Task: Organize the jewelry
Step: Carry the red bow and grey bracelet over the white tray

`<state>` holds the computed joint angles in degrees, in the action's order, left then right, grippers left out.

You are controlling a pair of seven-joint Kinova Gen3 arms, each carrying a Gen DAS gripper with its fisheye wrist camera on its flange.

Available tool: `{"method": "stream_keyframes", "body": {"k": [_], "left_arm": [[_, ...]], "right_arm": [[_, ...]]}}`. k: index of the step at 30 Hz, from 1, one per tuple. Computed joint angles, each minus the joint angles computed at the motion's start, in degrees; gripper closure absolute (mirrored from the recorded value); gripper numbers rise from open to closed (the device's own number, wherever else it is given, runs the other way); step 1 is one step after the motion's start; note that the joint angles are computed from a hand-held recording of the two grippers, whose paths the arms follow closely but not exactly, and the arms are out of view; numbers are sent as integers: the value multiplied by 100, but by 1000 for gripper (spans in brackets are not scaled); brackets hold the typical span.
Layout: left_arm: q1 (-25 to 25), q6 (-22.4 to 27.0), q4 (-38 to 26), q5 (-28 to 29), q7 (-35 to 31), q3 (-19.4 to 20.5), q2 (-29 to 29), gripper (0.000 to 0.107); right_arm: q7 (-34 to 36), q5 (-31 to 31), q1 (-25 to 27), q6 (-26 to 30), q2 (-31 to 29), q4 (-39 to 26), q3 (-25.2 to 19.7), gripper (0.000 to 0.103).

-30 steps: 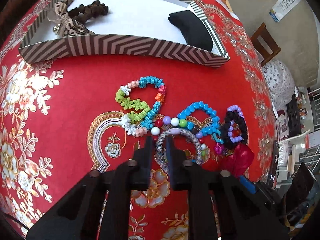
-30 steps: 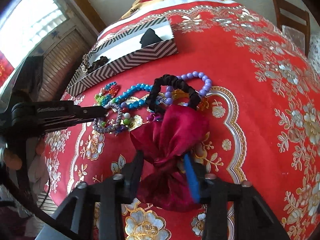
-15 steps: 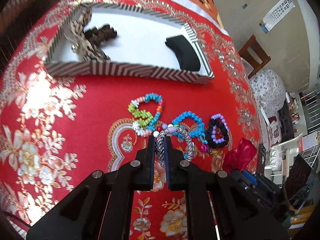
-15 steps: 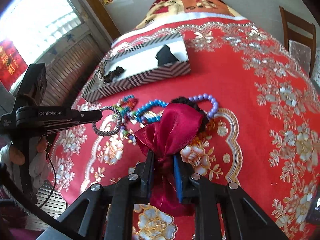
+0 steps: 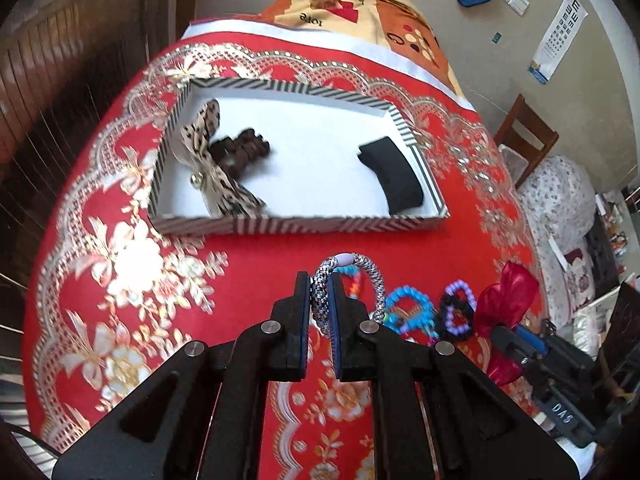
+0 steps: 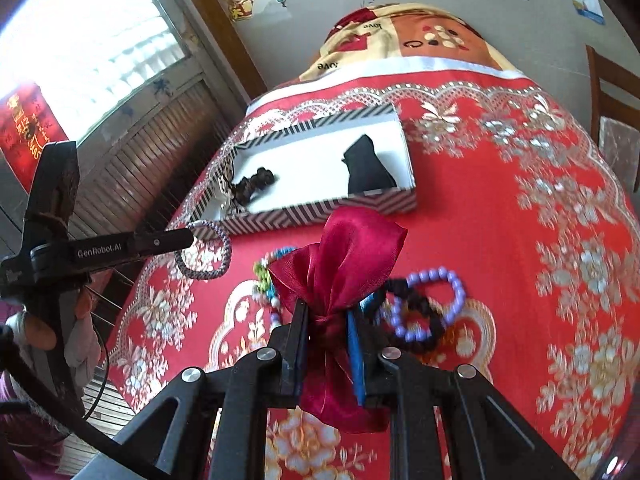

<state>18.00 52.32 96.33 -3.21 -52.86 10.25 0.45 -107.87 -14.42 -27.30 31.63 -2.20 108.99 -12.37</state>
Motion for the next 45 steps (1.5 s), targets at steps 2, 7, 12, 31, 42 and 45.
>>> {"method": "stream_keyframes", "body": {"k": [2, 7, 12, 31, 42, 45], "left_arm": [[-10, 37, -97, -94, 32, -14, 83, 100], [2, 98, -364, -354, 143, -86, 342, 100], [6, 183, -689, -498, 153, -199, 638, 100], [-146, 798, -2473, -565, -13, -719, 2155, 100], [-413, 1113, -3308, -405, 93, -995, 2978, 100], [-438, 1218, -3433, -419, 131, -1032, 3150, 100]], "right_arm": [[147, -46, 18, 42, 125, -165, 38, 86], [592, -177, 135, 206, 498, -639, 98, 86], [992, -214, 288, 421, 927, -1197, 115, 86], [1866, -621, 819, 1591, 3116, -4142, 19, 86], [1563, -425, 653, 2681, 4693, -6335, 177, 86], [1450, -342, 605, 2806, 4980, -6646, 232, 86]]}}
